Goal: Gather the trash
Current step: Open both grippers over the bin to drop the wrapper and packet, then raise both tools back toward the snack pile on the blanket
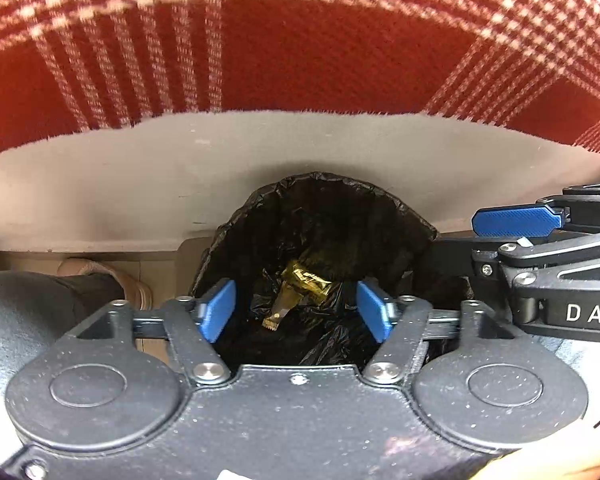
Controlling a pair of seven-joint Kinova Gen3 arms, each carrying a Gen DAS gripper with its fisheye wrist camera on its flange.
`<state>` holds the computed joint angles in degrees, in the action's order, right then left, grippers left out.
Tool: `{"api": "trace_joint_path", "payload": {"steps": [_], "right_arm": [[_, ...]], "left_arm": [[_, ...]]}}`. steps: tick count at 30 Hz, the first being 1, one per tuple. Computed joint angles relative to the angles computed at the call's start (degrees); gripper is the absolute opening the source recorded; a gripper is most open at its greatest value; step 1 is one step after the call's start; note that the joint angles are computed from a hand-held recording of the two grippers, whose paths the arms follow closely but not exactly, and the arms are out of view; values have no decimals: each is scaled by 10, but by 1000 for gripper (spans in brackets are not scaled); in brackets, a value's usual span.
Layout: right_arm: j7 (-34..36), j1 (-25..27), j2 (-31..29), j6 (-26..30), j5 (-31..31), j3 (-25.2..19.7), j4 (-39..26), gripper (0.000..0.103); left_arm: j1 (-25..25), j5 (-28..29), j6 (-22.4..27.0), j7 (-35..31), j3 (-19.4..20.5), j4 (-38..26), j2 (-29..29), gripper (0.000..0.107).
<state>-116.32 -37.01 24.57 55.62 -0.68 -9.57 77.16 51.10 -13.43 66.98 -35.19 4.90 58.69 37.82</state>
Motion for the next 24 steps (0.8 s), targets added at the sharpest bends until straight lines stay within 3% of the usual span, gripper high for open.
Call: {"api": "trace_joint_path", "payload": {"steps": [7,11,24], "right_arm": [[-3,-9,-25,-1,24,4,4,63],[-4,-19,-49,-4,48,3,5,64],[-4,-10,-138,-60,113,-3,1,71]], "left_arm": [[25,-34,19,2,-10,-20,-15,70],[61,-90,45,-5,-23,-43,-26,70],[80,-203,-42,64,-33,-4,-106,82]]}}
